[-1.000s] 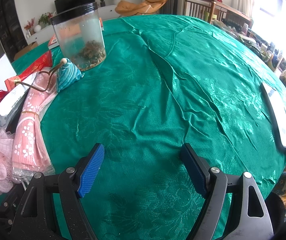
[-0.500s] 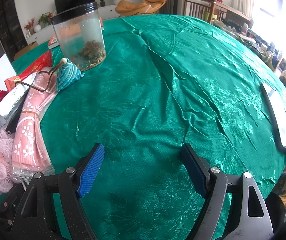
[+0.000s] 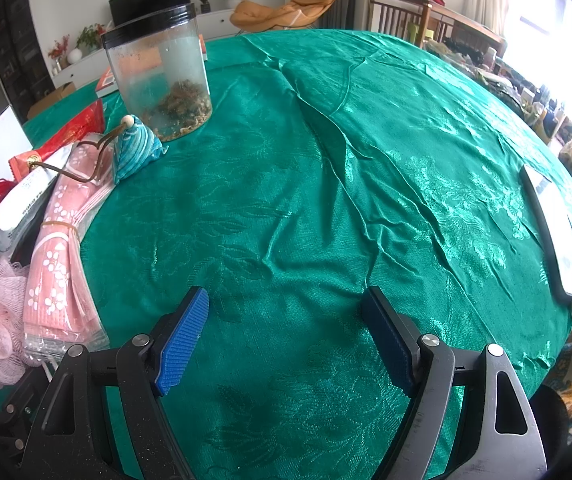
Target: Organize soft objects
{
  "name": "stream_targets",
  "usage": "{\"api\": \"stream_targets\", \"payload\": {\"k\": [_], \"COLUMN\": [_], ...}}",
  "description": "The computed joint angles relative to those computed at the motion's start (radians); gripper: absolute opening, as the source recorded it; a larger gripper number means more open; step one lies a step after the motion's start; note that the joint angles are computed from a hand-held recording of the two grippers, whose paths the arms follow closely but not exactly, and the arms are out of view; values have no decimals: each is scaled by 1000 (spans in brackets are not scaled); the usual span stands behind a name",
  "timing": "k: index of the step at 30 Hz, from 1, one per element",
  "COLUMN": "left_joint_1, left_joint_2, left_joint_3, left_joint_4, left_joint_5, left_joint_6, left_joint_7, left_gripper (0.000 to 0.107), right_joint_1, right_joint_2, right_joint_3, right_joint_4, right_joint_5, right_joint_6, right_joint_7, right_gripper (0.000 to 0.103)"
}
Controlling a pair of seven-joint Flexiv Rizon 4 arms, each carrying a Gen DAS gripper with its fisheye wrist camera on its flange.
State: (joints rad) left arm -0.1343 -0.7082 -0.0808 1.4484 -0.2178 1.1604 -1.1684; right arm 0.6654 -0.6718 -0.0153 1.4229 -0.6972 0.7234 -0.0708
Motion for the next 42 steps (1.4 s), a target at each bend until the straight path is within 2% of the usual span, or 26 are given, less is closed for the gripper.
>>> {"api": "stream_targets", "payload": {"k": [9,14,16,19,21,22,23,26,28,30,31,32,33,34,36,39,42], "left_joint_1": [2,12,36,67,84,92,105,131,120,118,119,118,118,118,115,98,63], "left_joint_2": [2,29,54,100,127,138,148,174,183,189,190,189,185,177,153,91,4], "left_joint_3": [-2,3,-17,-45,-62,-70,-85,-121,-110,-114,-117,-119,-120,-120,-120,-109,-78], "left_joint_4": [-2,-1,31,90,125,138,151,174,174,174,171,164,154,137,89,-32,-194], "left_joint_5": [1,-7,-35,-76,-106,-124,-148,-225,-233,-248,-258,-267,-275,-283,-295,-287,-236], "left_joint_6": [-12,-88,-79,-39,-9,3,10,-2,5,9,5,-2,-15,-33,-81,-187,-312], "left_joint_7": [5,1,12,51,77,88,103,150,160,180,189,195,199,200,195,162,101], "left_gripper": [103,103,103,103,103,103,103,103,103,103,103,103,103,103,103,103,103], "right_joint_1": [-1,-2,-12,-1,-23,-44,-69,-137,-177,-205,-208,-200,-204,-212,-200,-204,-184], "right_joint_2": [2,9,37,89,91,74,47,-50,-122,-194,-213,-212,-212,-202,-144,-40,70], "right_joint_3": [2,2,-10,-93,-121,-112,-78,68,176,281,308,302,322,337,312,292,234], "right_joint_4": [3,13,72,193,221,208,177,37,-80,-205,-248,-260,-272,-258,-189,-38,115], "right_joint_5": [2,0,-30,-189,-283,-289,-254,-97,-8,76,117,111,134,161,179,234,264], "right_joint_6": [1,13,115,345,507,577,610,599,550,443,389,355,322,329,317,403,468], "right_joint_7": [-4,2,55,253,327,313,247,-23,-185,-339,-399,-418,-468,-494,-492,-472,-430], "right_gripper": [84,84,84,84,84,84,83,82,82,82,75,52,35,33,33,33,33]}}
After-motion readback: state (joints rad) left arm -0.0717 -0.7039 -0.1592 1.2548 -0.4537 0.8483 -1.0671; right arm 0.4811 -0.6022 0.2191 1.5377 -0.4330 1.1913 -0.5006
